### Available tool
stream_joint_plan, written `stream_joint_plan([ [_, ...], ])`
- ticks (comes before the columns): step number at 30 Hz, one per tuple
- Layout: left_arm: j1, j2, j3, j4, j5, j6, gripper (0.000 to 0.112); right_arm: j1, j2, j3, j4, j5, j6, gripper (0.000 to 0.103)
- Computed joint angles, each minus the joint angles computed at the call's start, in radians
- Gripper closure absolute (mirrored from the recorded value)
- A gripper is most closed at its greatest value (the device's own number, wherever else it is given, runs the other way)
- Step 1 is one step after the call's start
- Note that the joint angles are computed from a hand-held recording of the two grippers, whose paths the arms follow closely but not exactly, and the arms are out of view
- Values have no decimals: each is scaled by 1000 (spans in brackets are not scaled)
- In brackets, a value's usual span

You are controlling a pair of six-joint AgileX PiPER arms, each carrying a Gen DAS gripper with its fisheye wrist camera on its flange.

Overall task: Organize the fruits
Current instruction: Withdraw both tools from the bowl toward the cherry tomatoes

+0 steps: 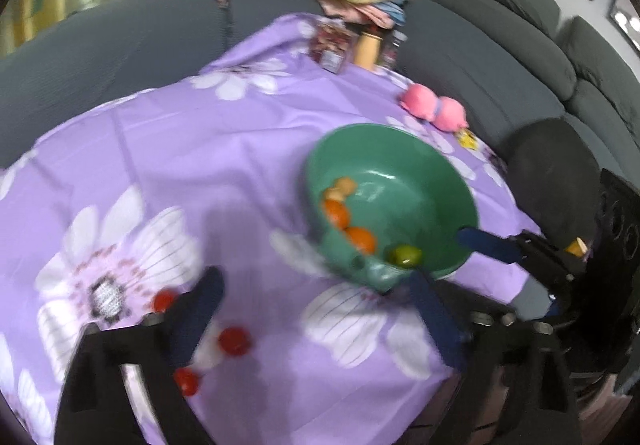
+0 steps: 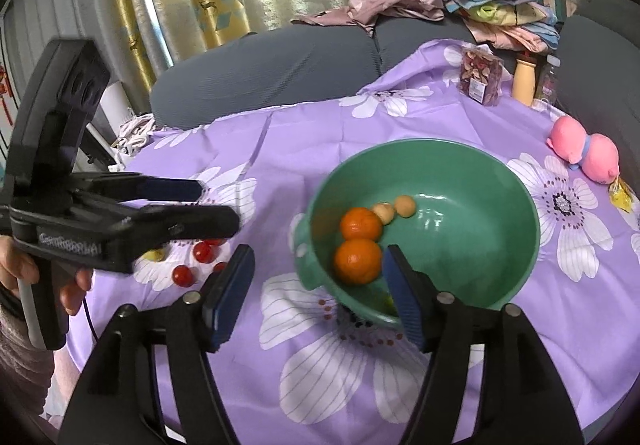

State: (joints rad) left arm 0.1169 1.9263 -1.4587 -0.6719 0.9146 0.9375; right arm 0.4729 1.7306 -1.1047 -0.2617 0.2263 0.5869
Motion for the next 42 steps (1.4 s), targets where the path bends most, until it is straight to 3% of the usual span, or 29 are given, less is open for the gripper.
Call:
stream_joint_plan([
  [14, 219, -108, 193, -37, -58, 97, 17, 126, 32, -90, 17, 85, -40, 36],
  [20, 280, -121, 242, -22, -76, 132, 17, 168, 69, -144, 57, 118, -85, 30],
  [24, 326, -112, 255, -22, -61, 155, 17, 194, 111, -201, 66, 152, -93, 22],
  [42, 415, -73, 270, -43, -24, 227, 17, 219, 221, -287, 186, 257, -192, 22],
])
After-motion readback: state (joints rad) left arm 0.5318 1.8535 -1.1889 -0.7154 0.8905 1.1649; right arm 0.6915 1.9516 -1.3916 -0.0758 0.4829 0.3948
